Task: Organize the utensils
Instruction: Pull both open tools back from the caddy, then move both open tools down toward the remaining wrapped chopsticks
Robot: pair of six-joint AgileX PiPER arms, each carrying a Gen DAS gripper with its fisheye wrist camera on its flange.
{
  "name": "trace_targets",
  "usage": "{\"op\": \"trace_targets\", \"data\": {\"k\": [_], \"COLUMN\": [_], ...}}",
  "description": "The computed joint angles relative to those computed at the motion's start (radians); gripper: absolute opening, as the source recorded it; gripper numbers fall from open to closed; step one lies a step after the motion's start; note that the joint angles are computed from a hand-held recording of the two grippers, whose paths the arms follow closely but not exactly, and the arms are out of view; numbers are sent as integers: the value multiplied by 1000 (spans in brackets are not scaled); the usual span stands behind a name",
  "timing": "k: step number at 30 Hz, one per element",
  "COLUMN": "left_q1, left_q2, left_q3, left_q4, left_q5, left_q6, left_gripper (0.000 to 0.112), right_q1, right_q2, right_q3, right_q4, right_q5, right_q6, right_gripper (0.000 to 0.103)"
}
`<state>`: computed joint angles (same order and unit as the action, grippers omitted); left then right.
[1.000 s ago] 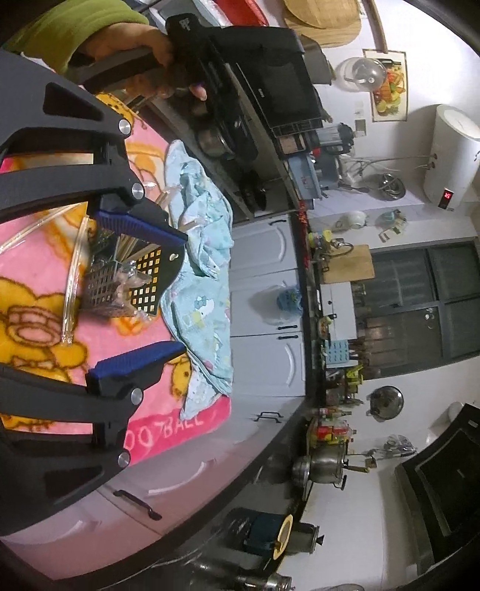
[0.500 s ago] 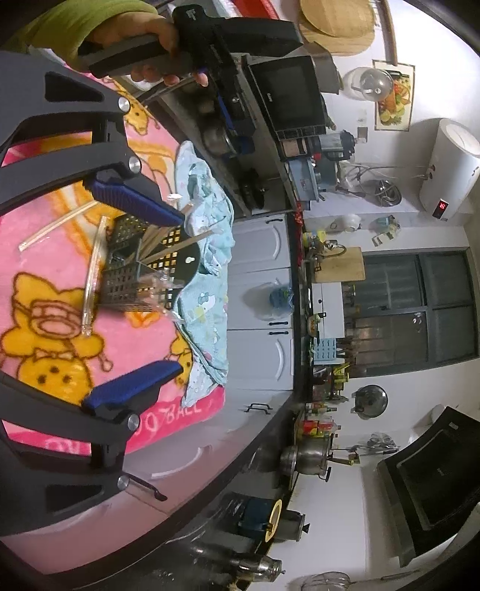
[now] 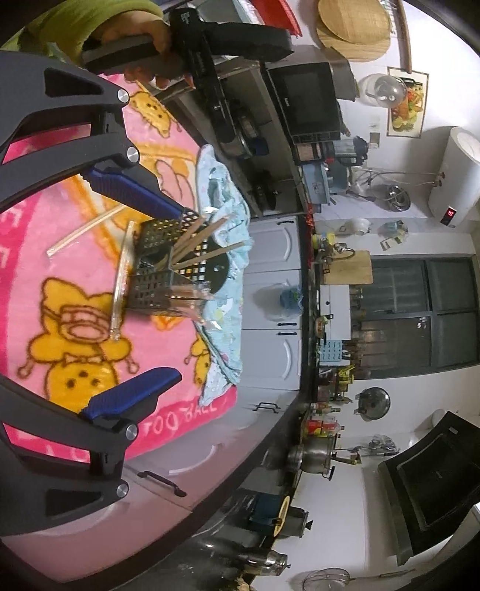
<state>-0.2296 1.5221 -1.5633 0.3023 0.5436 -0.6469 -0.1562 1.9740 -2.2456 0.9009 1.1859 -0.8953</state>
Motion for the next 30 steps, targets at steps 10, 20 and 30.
{"op": "trace_targets", "data": {"k": [10, 20, 30], "left_q1": [-26, -54, -61], "left_q2": [-24, -18, 3], "left_q3": [85, 128, 159], "left_q4": [32, 55, 48], "left_q5": [8, 31, 36], "left_q6": [-41, -58, -62], "left_gripper": [92, 92, 92], "right_q1": [-3, 15, 19], "right_q2": [-75, -103, -85], "right_q3": [186, 291, 302], "right_q4": [-8, -48, -71], "right_q5": [-46, -75, -82], "right_q6": [-79, -120, -110], "right_gripper": [83, 85, 85]}}
